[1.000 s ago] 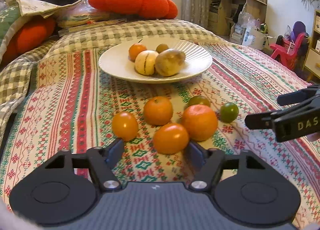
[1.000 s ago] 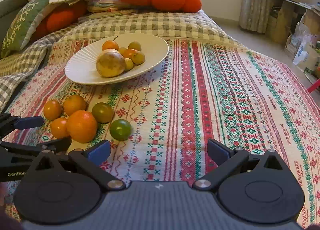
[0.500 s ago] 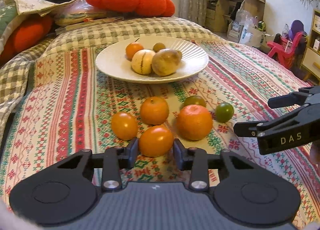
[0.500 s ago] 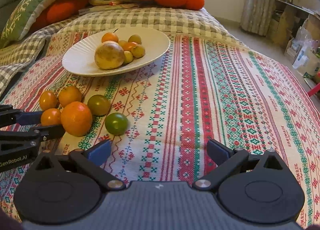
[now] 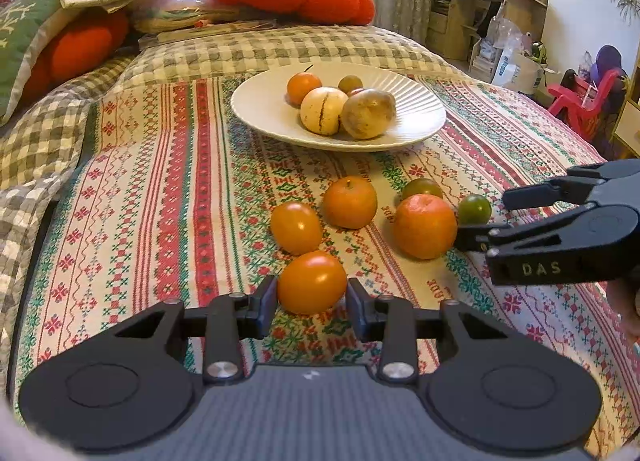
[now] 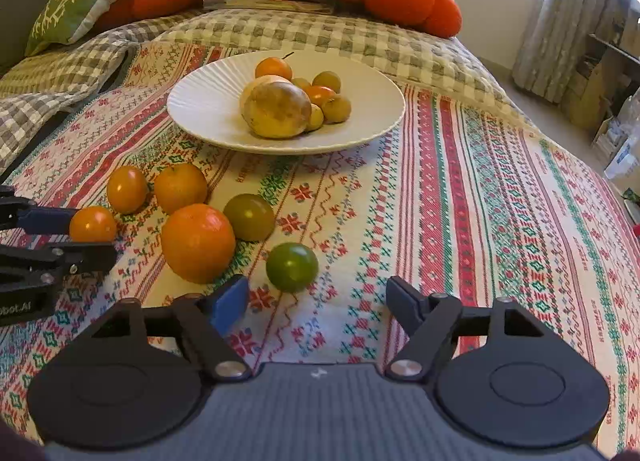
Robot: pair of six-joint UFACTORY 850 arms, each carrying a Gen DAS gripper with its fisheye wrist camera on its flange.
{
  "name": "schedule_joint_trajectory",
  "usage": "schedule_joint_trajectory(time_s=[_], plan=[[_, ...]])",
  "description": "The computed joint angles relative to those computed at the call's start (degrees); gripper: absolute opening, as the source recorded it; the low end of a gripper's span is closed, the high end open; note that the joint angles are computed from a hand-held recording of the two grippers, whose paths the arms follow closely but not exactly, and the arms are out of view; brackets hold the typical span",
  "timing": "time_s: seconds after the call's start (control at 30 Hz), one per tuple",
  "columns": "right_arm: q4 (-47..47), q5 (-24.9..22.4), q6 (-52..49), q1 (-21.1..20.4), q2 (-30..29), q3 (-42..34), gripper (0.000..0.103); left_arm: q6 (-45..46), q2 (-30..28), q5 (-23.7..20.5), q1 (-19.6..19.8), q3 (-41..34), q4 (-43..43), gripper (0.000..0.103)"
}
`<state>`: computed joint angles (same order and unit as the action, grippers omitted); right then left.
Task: Organize fruits
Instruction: 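Close left tool on the orange tomato while right tool closes on the dark green fruit, then lift and carry both held fruits over the white plate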
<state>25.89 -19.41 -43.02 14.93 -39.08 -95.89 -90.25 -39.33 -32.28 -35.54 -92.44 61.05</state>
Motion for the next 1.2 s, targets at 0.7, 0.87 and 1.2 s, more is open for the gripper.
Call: schedule_joint_trajectory(time_s=[0.7,0.87,1.2], plan=[[4.0,-0.9,-4.9,0.9,-0.2,-0.5,0.025,0.5,0.8,0.3,0.3,0.8,-1.5,0.029],[5.0,-1.9,-5.7,0.7,-0.2,-0.6,0.025,0.6,0.7,0.5,0.4,0.6,-2.2,0.029],[4.0,-5.7,-2.9,0.1,-0.5,-1.9,0.024,1.8,0.8,0.7,0.6,0.3,-4.7,0.029]])
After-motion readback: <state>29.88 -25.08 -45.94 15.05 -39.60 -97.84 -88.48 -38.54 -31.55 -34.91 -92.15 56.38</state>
